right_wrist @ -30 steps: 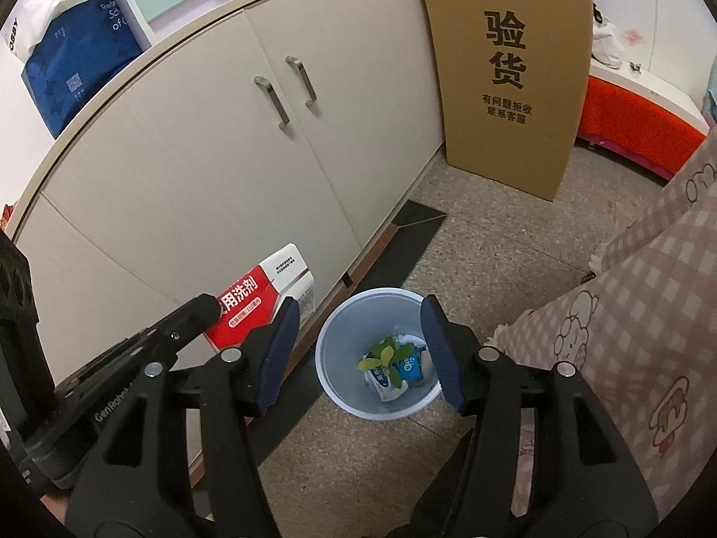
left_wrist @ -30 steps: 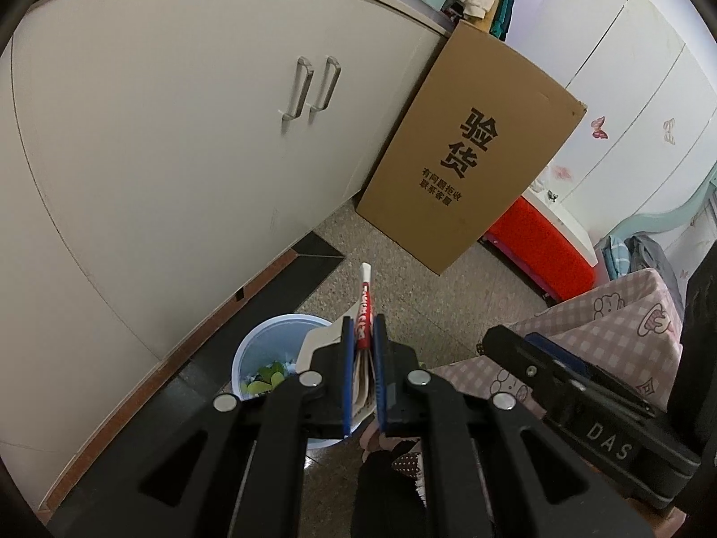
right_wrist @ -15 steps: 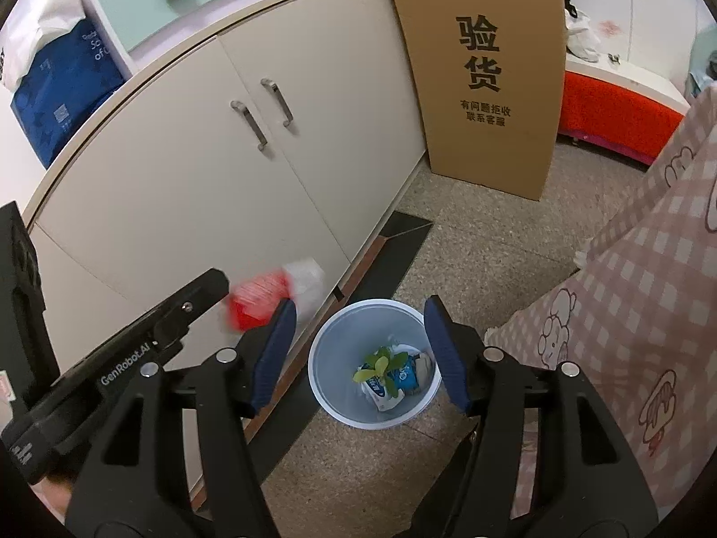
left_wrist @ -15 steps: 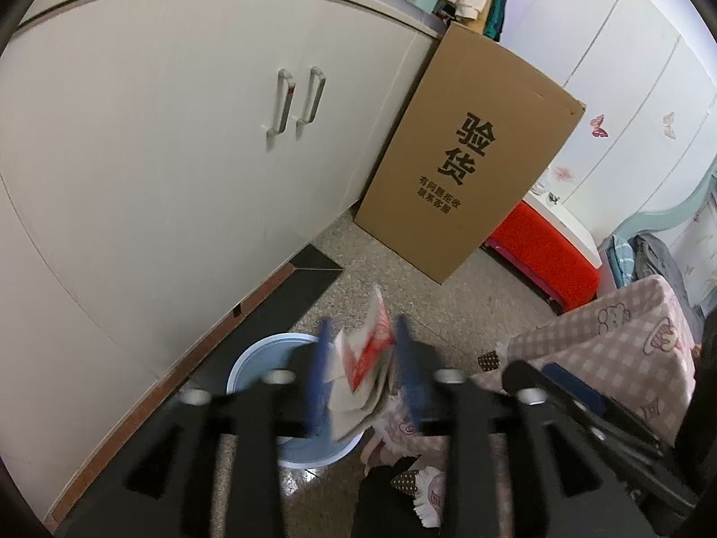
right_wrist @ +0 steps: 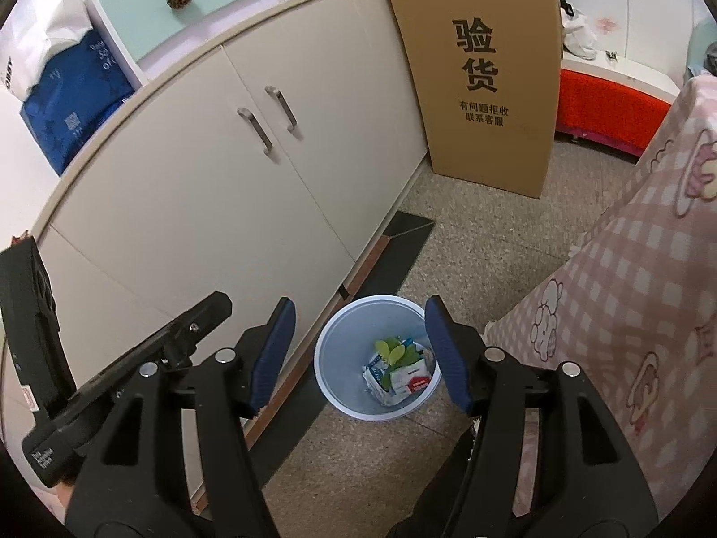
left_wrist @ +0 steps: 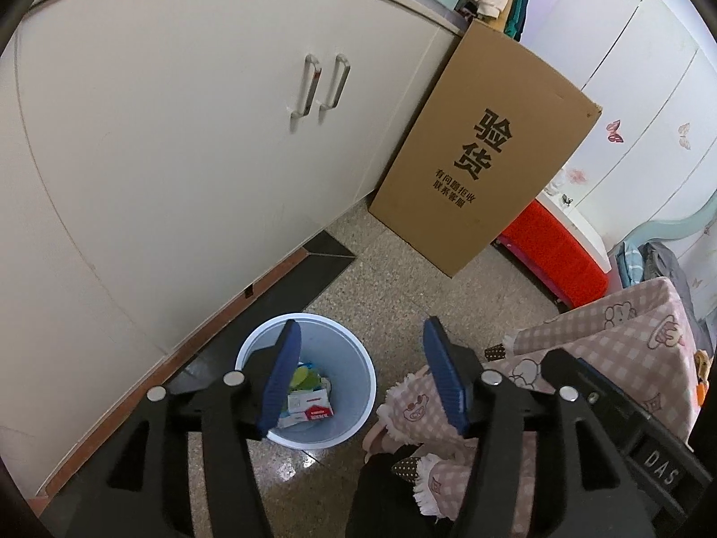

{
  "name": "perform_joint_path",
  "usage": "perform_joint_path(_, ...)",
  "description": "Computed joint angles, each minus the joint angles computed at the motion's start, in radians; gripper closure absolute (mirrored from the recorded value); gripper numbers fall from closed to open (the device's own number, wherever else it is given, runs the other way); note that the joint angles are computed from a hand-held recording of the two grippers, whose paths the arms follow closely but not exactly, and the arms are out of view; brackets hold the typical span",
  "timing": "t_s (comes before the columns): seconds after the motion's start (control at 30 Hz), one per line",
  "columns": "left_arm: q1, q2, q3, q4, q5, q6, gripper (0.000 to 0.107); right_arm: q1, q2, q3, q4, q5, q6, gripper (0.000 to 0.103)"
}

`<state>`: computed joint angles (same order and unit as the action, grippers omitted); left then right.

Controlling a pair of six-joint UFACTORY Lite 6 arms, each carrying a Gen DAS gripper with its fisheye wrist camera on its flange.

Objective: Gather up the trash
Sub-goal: 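Swing both open tools back to the table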

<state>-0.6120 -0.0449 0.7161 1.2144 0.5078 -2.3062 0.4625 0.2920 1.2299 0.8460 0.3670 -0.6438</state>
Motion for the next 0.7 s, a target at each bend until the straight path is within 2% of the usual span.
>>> perform_joint_path(0.13, -0.064, -0.054, 0.016, -0.085, 0.080, 0.061, 0.050, -0.031, -0.104, -0.051, 0.030, 0.035, -0.034, 0.042)
perform_joint_path(0.37, -0.244, -0.087, 0.199, -0.197, 0.317, 0.175, 0.046, -0.155, -0.332, -0.124, 0.066, 0.152, -0.082, 0.041)
perform_joint_path(0.5, -0.346, 0.005, 0.399, -0.216, 0.428, 0.240, 0.046, -0.313, -0.453, -0.142, 0.076, 0.275, -0.120, 0.040)
perform_joint_path(0.7, -0.446, 0.263, 0.771, -0.244, 0.493, 0.371, 0.044, -0.639, -0.527, -0.134, 0.126, 0.471, -0.248, 0.038)
